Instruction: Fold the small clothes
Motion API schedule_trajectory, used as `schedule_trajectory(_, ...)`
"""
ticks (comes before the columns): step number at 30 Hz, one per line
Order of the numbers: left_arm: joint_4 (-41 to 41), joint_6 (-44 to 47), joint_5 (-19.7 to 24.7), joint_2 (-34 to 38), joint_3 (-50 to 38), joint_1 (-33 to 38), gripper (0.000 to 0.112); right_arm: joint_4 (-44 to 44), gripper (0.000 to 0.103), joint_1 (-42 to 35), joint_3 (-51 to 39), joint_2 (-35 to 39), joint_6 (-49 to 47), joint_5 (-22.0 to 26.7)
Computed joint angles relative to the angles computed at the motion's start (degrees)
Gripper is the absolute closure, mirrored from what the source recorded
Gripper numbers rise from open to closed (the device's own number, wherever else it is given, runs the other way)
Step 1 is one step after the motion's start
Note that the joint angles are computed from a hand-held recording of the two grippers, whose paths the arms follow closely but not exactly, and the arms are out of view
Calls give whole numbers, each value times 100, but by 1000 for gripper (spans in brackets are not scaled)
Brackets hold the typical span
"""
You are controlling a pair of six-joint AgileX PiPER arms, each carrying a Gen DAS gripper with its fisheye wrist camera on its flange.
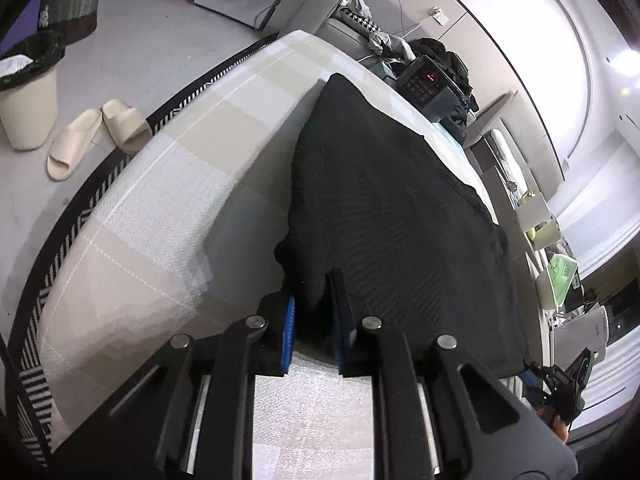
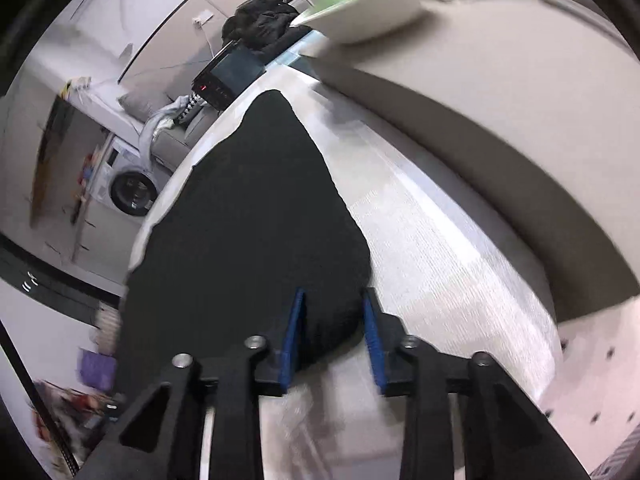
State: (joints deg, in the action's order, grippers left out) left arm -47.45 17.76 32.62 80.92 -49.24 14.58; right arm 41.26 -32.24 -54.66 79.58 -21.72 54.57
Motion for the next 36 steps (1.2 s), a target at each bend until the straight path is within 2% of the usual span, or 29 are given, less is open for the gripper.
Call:
schedule_trajectory(1, -68, 57, 15, 16, 2, 24, 100, -33, 61, -28, -98, 34, -1, 164)
schedule_trajectory(3, -89, 74, 8, 14, 18, 28, 100, -38, 60, -63, -164, 62, -120, 407)
schedule_trajectory(5, -111, 87, -5, 46, 24, 38, 100, 351, 60, -214, 4, 128, -422, 489)
schedule_trajectory(8, -264, 156, -13, 120, 45, 70, 100, 925, 65, -178, 285, 143, -641, 10)
schedule_trajectory(10, -539, 383, 22, 150, 109, 178, 100, 1034, 85, -1, 431, 99, -500, -460)
schedule_trajectory(13, -615, 528, -34, 90, 188, 172, 100, 952, 90, 281, 614, -380, -449, -1020)
schedule_trajectory(15, -550, 491, -72, 96, 187, 126, 100, 300, 90, 581, 585, -693, -63, -1283)
schedule_trajectory(17, -643, 558, -51, 154, 192, 156, 100, -603, 88, 894, 349, -509, 626, -1317)
schedule_trajectory(19, -687, 576, 32, 208, 160, 205, 100, -1009, 80, 967, 290, -360, 909, -1300)
schedule_trajectory(22, -833, 648, 94, 313, 105, 267, 99, -1023, 77, 892, 458, -764, 842, -1460)
schedule_trajectory(26, -1008, 605, -129, 398, 117, 174, 99, -1320, 75, 947, 410, -1156, 1033, -1666)
schedule_trajectory(28, -1157, 666, -324, 355, 194, 88, 104, -907, 64, 934, 342, -1174, 596, -1471)
schedule_trajectory(29, -1149, 681, -397, 305, 220, 43, 105, -656, 62, 998, 313, -1148, 312, -1287)
schedule_trajectory(31, -944, 541, -569, 176, 216, -114, 106, -694, 61, 1534, 299, -1111, 367, -1275)
schedule_trajectory(36, -889, 560, -595, -112, 161, -210, 106, -1280, 60, 3756, 47, -349, 1010, -1992)
